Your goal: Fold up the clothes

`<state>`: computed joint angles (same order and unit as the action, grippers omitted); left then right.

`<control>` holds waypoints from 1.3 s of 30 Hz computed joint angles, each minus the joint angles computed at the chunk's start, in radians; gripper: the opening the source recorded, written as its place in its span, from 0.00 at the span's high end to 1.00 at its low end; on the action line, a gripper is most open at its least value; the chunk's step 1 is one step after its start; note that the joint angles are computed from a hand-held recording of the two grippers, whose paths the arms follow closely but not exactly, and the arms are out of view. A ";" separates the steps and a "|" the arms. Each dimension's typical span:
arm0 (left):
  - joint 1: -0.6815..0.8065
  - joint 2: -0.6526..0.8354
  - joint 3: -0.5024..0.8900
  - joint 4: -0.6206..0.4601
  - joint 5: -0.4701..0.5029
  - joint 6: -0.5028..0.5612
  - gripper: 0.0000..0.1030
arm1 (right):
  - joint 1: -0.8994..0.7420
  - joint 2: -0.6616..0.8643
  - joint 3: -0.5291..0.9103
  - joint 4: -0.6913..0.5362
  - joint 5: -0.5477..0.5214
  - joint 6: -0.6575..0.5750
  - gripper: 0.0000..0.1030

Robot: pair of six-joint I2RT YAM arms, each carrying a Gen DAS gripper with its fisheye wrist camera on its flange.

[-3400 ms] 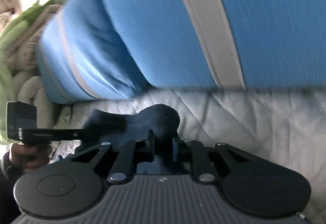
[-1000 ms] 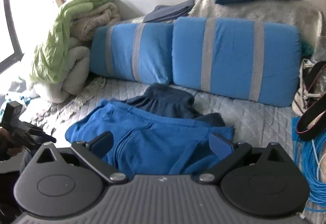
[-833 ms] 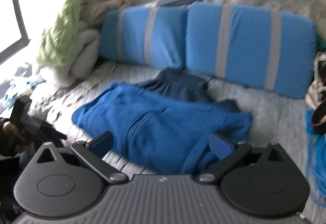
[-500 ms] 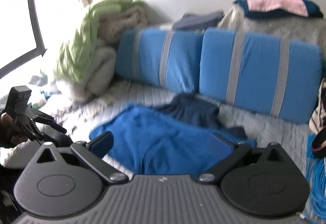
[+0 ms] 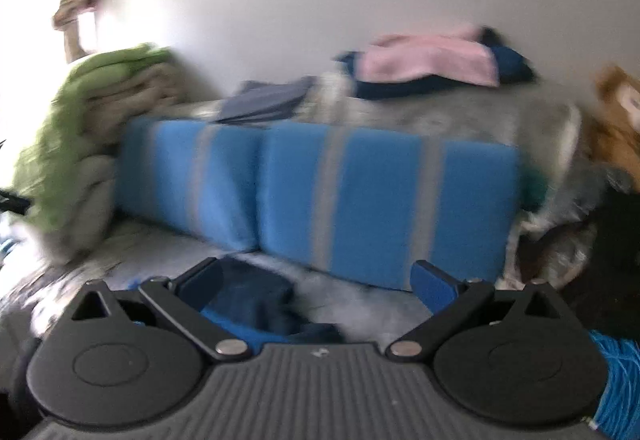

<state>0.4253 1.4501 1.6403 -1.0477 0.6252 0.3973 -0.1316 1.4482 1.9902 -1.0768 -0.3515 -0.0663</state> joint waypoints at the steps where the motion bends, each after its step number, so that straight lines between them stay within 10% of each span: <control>1: 0.005 0.033 0.000 0.032 0.009 -0.026 0.21 | -0.020 0.011 -0.031 0.031 0.010 0.021 0.00; 17: -0.065 0.416 -0.043 0.273 -0.040 -0.128 0.21 | 0.002 0.145 -0.421 0.356 0.086 0.068 0.00; 34: -0.089 0.863 0.316 0.095 -0.004 0.121 0.23 | 0.028 0.326 -0.408 0.441 0.064 0.114 0.00; 39: -0.085 0.924 0.352 0.103 0.015 0.107 0.45 | 0.012 0.368 -0.414 0.466 0.030 0.129 0.00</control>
<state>0.3407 2.3743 1.9918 -0.9449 0.6407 0.5045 -0.1194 1.8165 1.5763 -0.6106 -0.3219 0.0628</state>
